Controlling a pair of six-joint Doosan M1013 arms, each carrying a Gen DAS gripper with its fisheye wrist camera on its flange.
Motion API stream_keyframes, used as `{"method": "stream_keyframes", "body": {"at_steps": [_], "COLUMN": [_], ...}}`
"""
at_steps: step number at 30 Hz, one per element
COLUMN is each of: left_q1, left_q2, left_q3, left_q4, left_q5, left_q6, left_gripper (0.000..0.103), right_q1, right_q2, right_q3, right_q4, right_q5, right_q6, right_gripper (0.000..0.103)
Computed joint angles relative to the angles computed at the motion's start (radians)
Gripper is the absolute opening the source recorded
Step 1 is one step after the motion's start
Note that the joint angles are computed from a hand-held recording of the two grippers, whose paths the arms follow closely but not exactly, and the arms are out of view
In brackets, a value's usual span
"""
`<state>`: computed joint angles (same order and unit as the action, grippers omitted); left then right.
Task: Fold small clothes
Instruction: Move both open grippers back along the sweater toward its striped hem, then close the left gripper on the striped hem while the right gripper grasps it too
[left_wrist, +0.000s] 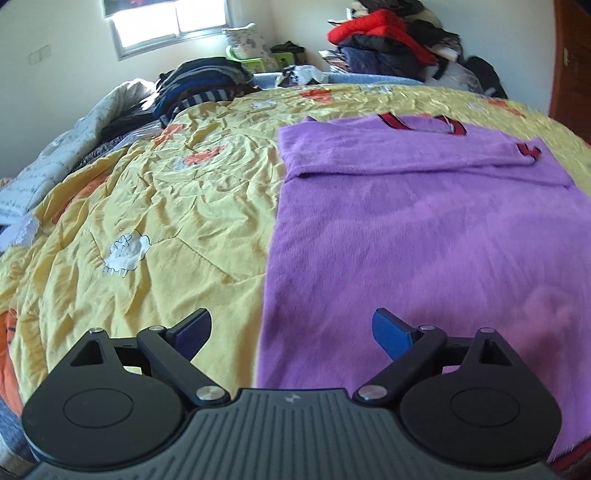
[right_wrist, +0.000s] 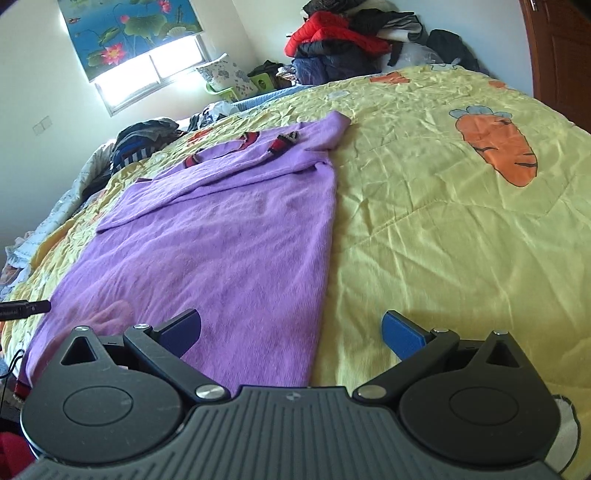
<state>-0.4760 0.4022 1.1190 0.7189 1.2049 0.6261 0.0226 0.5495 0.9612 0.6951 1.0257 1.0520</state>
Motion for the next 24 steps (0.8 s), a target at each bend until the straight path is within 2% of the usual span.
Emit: {"method": "stream_keyframes", "body": {"at_steps": [2, 5, 10, 12, 16, 19, 21, 24], "left_q1": [0.002, 0.019, 0.079, 0.100, 0.136, 0.158, 0.163, 0.158], "left_q2": [-0.018, -0.058, -0.130, -0.151, -0.184, -0.201, -0.205, -0.210], "left_q3": [0.026, 0.077, 0.177, 0.211, 0.262, 0.290, 0.298, 0.307], "left_q4": [-0.017, -0.088, -0.318, -0.393, -0.546, -0.714, -0.792, -0.823], "left_q5": [-0.017, -0.084, -0.279, -0.334, -0.394, -0.443, -0.449, -0.449], "left_q6": [0.035, 0.066, 0.171, 0.202, 0.279, 0.437, 0.525, 0.595], "left_gripper": [0.095, 0.095, 0.095, 0.095, 0.095, 0.095, 0.095, 0.095], "right_q1": [-0.001, -0.004, -0.016, -0.023, -0.036, -0.044, -0.050, -0.060], "right_q2": [-0.001, 0.000, 0.002, 0.003, 0.007, 0.010, 0.011, 0.016], "right_q3": [-0.002, -0.007, -0.017, -0.020, -0.032, -0.038, -0.041, -0.050], "right_q4": [0.004, 0.003, 0.018, 0.022, 0.033, 0.043, 0.055, 0.076], "right_q5": [0.016, 0.041, 0.090, 0.110, 0.153, 0.185, 0.206, 0.246], "right_q6": [-0.016, -0.035, -0.057, -0.062, -0.067, -0.078, -0.090, -0.098], "right_gripper": [0.103, 0.103, 0.103, 0.103, 0.103, 0.103, 0.103, 0.103]}}
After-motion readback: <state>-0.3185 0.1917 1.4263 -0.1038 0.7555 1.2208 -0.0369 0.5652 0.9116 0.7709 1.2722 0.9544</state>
